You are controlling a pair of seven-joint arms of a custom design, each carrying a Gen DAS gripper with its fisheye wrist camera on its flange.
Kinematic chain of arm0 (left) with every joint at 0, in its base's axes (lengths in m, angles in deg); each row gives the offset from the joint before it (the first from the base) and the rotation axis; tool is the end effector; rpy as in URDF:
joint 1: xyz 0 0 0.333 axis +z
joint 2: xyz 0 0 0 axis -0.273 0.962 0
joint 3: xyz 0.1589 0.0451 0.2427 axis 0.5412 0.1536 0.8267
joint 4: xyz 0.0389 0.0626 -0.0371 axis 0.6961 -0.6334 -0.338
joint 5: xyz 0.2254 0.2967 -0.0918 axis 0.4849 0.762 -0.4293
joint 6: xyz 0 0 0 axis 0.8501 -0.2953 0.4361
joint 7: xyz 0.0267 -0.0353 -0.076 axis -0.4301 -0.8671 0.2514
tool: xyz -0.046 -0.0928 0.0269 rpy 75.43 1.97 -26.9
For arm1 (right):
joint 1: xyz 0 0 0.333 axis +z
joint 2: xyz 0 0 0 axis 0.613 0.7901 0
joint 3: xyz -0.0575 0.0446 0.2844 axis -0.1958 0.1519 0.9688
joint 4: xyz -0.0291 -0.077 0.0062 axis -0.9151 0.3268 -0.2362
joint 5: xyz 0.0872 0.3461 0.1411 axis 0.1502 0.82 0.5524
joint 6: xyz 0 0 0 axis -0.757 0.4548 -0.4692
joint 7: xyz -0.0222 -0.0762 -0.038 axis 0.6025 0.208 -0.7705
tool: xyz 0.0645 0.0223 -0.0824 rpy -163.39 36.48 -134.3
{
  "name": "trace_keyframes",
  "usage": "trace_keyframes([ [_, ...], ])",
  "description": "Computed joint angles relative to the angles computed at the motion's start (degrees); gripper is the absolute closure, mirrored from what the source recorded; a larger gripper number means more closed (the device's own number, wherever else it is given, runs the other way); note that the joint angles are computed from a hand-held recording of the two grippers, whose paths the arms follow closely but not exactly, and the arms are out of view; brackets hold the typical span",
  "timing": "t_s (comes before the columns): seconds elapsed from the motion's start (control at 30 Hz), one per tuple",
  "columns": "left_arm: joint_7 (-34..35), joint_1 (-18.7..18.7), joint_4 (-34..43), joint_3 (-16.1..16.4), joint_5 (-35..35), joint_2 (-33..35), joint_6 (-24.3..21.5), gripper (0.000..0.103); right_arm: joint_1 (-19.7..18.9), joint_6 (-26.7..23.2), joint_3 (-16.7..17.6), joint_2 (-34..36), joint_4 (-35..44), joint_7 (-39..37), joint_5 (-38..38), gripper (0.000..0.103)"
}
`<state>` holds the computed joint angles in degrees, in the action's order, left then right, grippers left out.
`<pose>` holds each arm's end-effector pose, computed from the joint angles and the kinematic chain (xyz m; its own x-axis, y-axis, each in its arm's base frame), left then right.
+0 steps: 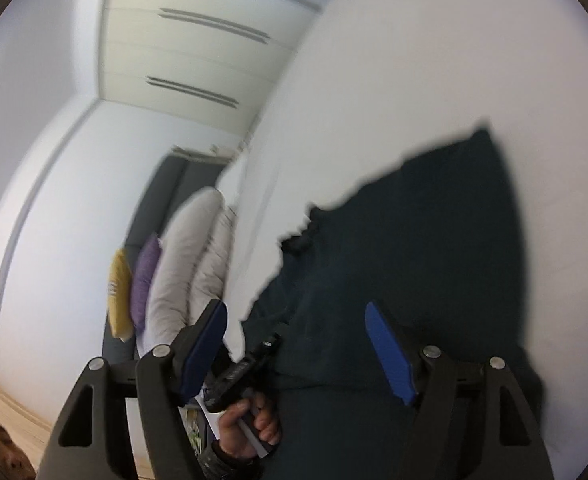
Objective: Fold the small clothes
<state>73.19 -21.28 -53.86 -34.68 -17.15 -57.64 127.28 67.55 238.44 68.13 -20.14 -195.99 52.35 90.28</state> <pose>0.4467 -0.0267 0.4572 -0.2154 -0.7400 0.6372 -0.8326 -0.2018 -0.5158 0.3890 0.1386 0.5301 -0.0241 -0.4953 -0.8684 -0.8175 0.5098 -0.2680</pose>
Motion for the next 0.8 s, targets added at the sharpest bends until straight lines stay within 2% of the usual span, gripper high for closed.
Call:
trace_keyframes([
  [0.03,0.09,-0.01,-0.04,-0.04,0.0,-0.03,0.08,0.095,-0.08,-1.25,-0.51,0.92,-0.21,0.12,-0.46,0.029],
  [0.1,0.16,0.55,-0.71,0.74,0.7,-1.16,-1.19,0.095,-0.8,0.04,0.59,2.94,-1.04,0.13,-1.34,0.046],
  [0.13,0.05,0.61,-0.67,0.85,0.79,-1.2,-1.5,0.095,-0.14,1.69,0.22,2.48,-1.84,-2.01,1.06,0.061],
  [0.2,-0.36,0.8,-0.61,0.88,1.26,-1.32,-1.93,0.095,2.03,2.48,-3.29,-0.05,-4.0,-10.63,12.97,0.075],
  [0.23,-0.74,0.96,-0.66,0.84,1.69,-1.53,-2.03,0.095,1.6,2.8,-3.49,-0.72,-4.76,-11.87,15.59,0.087],
  [0.27,-1.44,1.18,-0.82,0.56,2.7,-1.91,-1.93,0.095,-0.58,4.24,-1.69,-2.17,-6.4,-9.44,14.18,0.097],
  [0.33,-3.01,1.45,-1.21,0.41,4.45,-2.8,-2.02,0.095,-6.29,6.43,2.9,-5.82,-10.06,2.63,3.37,0.098],
  [0.37,-4.21,1.83,-1.96,0.05,6.15,-4.03,-1.57,0.095,-7.0,7.41,3.07,-7.95,-11.84,6.56,1.35,0.096],
  [0.4,-4.96,1.9,-2.74,-0.22,7.49,-5.14,-0.88,0.095,-9.06,8.46,5.08,-10.42,-13.75,12.23,-1.35,0.091],
  [0.43,-5.83,1.94,-3.69,-0.39,8.92,-6.47,-0.27,0.095,-10.35,9.44,6.97,-12.09,-14.73,15.59,-3.98,0.071],
  [0.47,-6.65,1.89,-4.93,-0.19,9.9,-8.07,0.21,0.095,-10.12,11.03,8.26,-13.98,-15.38,16.33,-5.55,0.045],
  [0.5,-7.04,1.43,-5.57,0.28,10.28,-8.77,0.55,0.095,-8.82,12.62,8.67,-14.9,-15.48,16.21,-6.02,0.036],
  [0.53,-7.47,1.13,-6.29,0.98,10.56,-9.56,0.54,0.095,-5.69,14.84,8.45,-14.52,-14.58,14.8,-5.38,0.029],
  [0.6,-8.04,0.57,-7.13,2.15,10.9,-10.51,0.46,0.095,1.66,16.43,4.52,-11.89,-12.01,10.05,-4.26,0.029],
  [0.63,-8.33,0.55,-7.52,2.56,11.41,-11.02,0.33,0.095,3.39,15.43,3.73,-9.74,-10.44,9.24,-5.03,0.029],
  [0.73,-8.48,0.57,-8.54,3.51,13.13,-12.48,0.11,0.095,0.4,9.16,5.8,-3.89,-8.03,16.19,-15.69,0.031],
  [0.77,-8.82,0.87,-8.94,3.75,13.89,-13.02,0.0,0.095,1.4,10.32,5.15,-3.38,-8.28,15.09,-15.56,0.038],
  [0.8,-10.79,1.81,-9.35,3.16,16.06,-13.42,0.48,0.093,4.39,12.89,2.94,-3.56,-8.94,12.7,-13.78,0.043],
])
